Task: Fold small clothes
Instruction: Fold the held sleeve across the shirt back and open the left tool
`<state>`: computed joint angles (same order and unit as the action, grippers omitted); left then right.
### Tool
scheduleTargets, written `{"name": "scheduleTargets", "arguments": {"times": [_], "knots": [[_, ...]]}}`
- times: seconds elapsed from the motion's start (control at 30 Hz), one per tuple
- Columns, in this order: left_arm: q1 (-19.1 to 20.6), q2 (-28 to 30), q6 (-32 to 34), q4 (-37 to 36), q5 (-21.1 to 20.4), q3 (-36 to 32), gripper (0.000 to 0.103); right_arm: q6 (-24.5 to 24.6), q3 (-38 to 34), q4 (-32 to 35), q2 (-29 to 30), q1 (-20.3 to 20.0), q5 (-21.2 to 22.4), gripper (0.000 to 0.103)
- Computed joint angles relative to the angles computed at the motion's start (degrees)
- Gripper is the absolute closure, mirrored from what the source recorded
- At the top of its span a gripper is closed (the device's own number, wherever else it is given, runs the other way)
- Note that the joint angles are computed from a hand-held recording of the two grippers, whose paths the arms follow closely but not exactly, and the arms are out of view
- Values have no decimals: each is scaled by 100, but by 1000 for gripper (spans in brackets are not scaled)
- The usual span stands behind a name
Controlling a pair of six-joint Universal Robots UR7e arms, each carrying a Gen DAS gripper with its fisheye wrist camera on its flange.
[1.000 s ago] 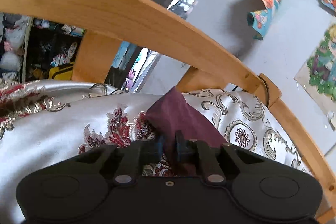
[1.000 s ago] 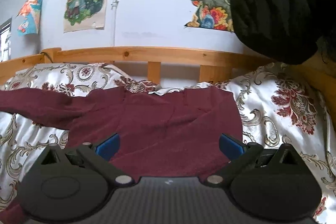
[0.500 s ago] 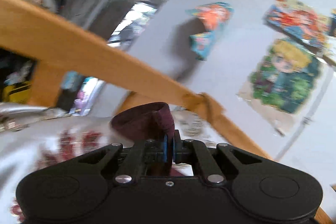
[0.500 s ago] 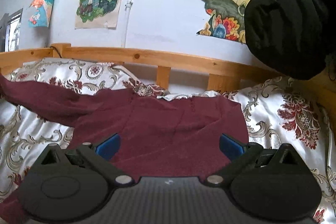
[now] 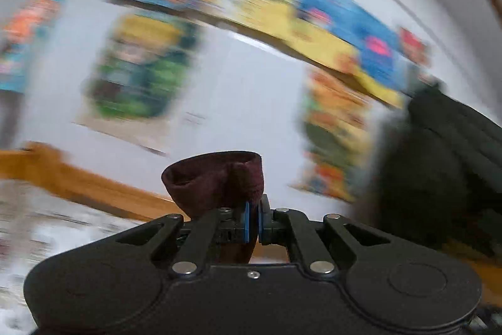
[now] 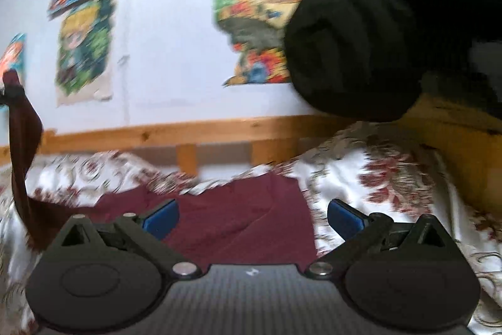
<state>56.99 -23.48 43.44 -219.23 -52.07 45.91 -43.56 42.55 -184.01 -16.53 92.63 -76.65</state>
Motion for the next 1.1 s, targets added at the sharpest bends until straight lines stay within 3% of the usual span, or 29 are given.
{"name": "scheduleTargets", "arguments": {"times": [0.13, 0.23, 0.43, 0.53, 0.7, 0.83, 0.97, 1.1], "knots": [[52, 338, -587, 1380, -518, -212, 99, 375, -469, 60, 131, -62, -67, 0], [103, 594, -1142, 2244, -658, -360, 99, 553, -768, 84, 217, -104, -147, 0], [228, 966, -2449, 3354, -574, -586, 99, 876, -1447, 199, 467, -164, -441, 0], [282, 1032, -2792, 3879, -488, -717, 97, 1122, -1609, 426, 500, -198, -493, 0], [303, 697, -3122, 4217, -422, -177, 77, 1159, -1620, 704, 491, -198, -561, 0], [289, 259, -3332, 4433, -427, 349, 48, 956, -1484, 853, 456, -173, -555, 0], [246, -364, -3448, 4779, -304, 1019, 34, 731, -1310, 1224, 382, -138, -506, 0], [214, -975, -3438, 4892, 81, 1681, 22, 423, -1270, 1866, 368, -72, -561, 0]]}}
